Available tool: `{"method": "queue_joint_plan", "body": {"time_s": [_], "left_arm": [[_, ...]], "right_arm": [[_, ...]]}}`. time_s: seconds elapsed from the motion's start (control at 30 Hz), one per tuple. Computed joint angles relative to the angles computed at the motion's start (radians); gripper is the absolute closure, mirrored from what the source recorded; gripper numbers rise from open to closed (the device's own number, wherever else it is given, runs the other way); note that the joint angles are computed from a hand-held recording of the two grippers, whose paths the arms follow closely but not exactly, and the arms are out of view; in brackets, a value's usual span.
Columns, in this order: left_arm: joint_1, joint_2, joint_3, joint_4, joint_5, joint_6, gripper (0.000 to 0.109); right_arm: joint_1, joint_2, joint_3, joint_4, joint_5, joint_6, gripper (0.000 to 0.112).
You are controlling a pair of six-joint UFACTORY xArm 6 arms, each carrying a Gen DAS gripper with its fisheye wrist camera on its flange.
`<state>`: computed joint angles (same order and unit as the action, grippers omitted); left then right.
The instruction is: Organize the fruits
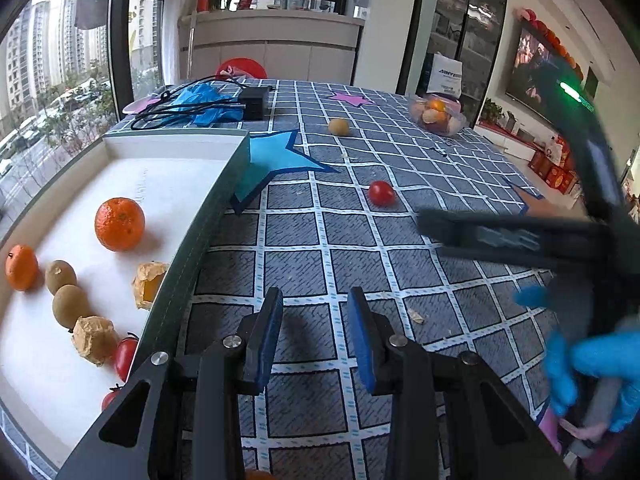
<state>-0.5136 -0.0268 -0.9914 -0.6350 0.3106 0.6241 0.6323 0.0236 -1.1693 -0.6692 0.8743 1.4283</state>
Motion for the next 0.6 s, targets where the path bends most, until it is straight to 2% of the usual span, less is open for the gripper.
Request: {"method": "queue_joint_plan", "body": {"time_s": [0.03,0.1,0.17,0.2,0.23,0.27,0.33,0.5,0.6], "left_arm": [[0.001,0.002,-0.003,0.003,0.005,-0.005,0.072],[0.004,0.004,-0.006,0.003,0.011,-0.008,0.072],[0.004,0.003,-0.005,-0.004,0.01,-0.004,0.072],[0.005,0.002,-0.004,-0.012,0.012,0.004,0.072],[0.006,0.001,-0.004,-0.018,0.013,0.01,0.072],[0.006,0.001,-0.005,-0.02,0.014,0.009,0.072],[0.009,0.001,-0.006,-0.03,0.019,0.018,0.072],[0.008,-0.006,-0.004,-0.075,0.024,0.062,0.072],[0.005,-0.012,0.0,-0.117,0.025,0.108,0.072]], "right_arm": [[-0.004,0.027,-0.028,-0.002,-0.004,-0.021,0.01],[-0.013,0.083,-0.084,0.0,-0.01,-0.063,0.022],[-0.025,0.122,-0.116,0.031,-0.028,-0.101,0.041],[-0.022,0.134,-0.128,0.01,-0.015,-0.093,0.041],[-0.019,0.141,-0.133,-0.01,-0.012,-0.086,0.048],[-0.018,0.142,-0.136,-0.017,-0.017,-0.083,0.067],[-0.02,0.12,-0.109,-0.013,-0.047,-0.07,0.094],[-0.005,-0.016,0.032,-0.069,-0.091,0.059,0.095],[0.019,-0.094,0.106,-0.081,-0.086,0.105,0.095]]}}
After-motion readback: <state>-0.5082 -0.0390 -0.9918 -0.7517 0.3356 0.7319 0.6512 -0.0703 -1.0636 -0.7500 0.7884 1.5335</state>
